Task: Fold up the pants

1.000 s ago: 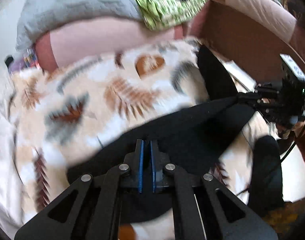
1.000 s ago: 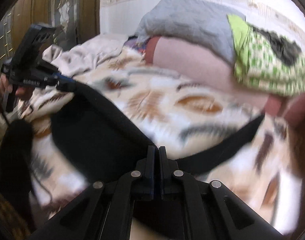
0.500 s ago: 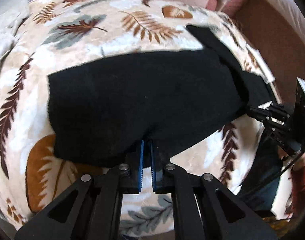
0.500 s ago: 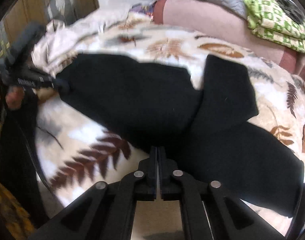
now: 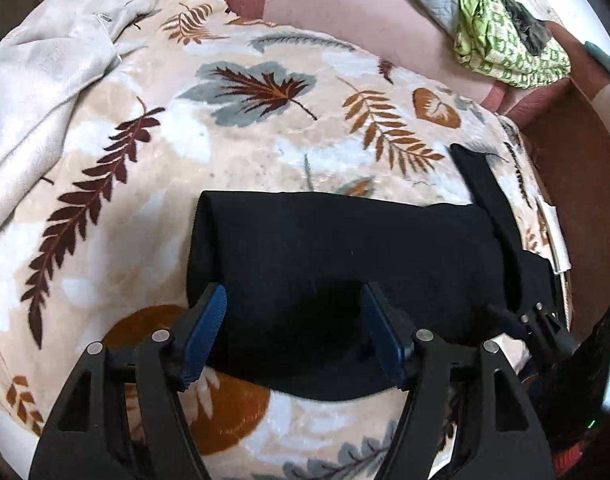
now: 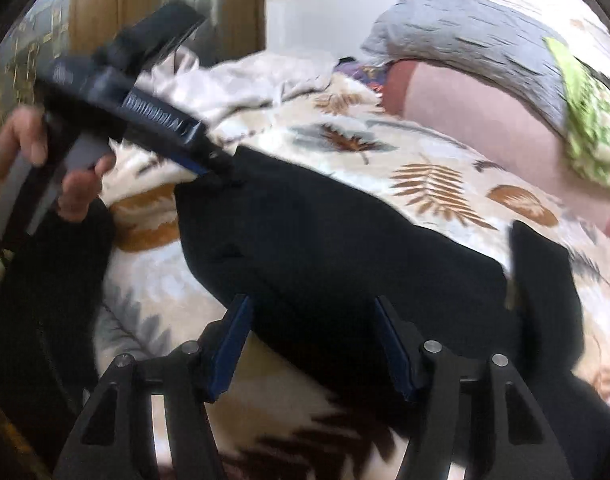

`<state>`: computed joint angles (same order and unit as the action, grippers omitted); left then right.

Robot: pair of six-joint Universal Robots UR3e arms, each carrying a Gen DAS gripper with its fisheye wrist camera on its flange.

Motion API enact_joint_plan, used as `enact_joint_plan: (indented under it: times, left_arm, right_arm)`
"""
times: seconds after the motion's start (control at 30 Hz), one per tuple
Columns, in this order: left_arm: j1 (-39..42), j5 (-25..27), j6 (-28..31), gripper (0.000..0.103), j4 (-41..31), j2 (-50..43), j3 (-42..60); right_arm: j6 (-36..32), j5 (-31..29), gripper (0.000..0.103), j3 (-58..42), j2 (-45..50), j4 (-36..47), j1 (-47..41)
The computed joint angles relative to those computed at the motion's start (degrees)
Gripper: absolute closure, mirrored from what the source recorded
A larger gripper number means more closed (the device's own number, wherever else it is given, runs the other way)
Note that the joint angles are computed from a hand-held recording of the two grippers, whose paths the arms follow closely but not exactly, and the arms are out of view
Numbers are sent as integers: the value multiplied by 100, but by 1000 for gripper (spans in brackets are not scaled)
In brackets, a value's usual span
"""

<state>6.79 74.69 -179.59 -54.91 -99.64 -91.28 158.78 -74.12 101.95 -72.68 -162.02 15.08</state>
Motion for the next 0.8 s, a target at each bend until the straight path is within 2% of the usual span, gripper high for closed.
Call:
enact_joint_plan:
  times: [0.03, 0.07, 0.1, 0.13, 0.17, 0.23, 0.33, 0.43, 0.5, 0.57, 0.6, 0.63, 0.7, 0.77, 0.8]
  left_arm:
    - [-55, 47, -27, 34, 32, -105, 54]
    - [-108, 84, -38, 35, 39, -189, 108]
    - [-108, 74, 6, 39, 28, -202, 115]
    - [-107, 86, 38, 57, 16, -184, 116]
    - [-110, 161, 86, 74, -52, -130, 142]
    - [74, -102, 242, 76, -220, 79, 88]
    - [216, -264, 454, 77, -358, 471, -78]
    - [-2, 133, 386, 77, -330, 501, -197]
    - [-326, 691, 206, 77, -126, 239, -202]
    - [-489, 971, 38, 76, -20, 107, -193]
    - [-524, 1026, 26, 76, -14, 118, -168]
    - [-530, 1052, 32, 73, -50, 162, -132]
    - [-511, 1141, -82, 67, -224, 270, 2]
    - [-476, 1079, -152, 56, -136, 492, -27]
    - [-517, 1144, -203, 53, -8, 581, -61]
  right_arm:
    - [36, -301, 45, -211, 253, -18, 145]
    - [89, -444, 68, -295, 348, -24, 207]
    - [190, -477, 96, -420, 447, 51, 206]
    - [333, -327, 99, -472, 437, 163, 127]
    - [433, -120, 99, -471, 345, 272, 16]
    - [391, 243, 99, -259, -46, 433, -130]
    - [146, 280, 99, 43, -562, 600, -98]
    - [140, 146, 99, 163, -564, 562, 33]
    - [372, 30, 99, 69, -186, 493, 116]
    - [534, -8, 97, 12, 36, 398, 122]
    - [606, 165, 94, 85, -57, 417, 33]
    - [617, 328, 93, 101, -180, 570, -72]
    - [500, 769, 79, 287, -578, 798, -402]
    - [448, 956, 72, 368, -891, 911, -732]
    - [483, 1025, 72, 339, -993, 968, -935]
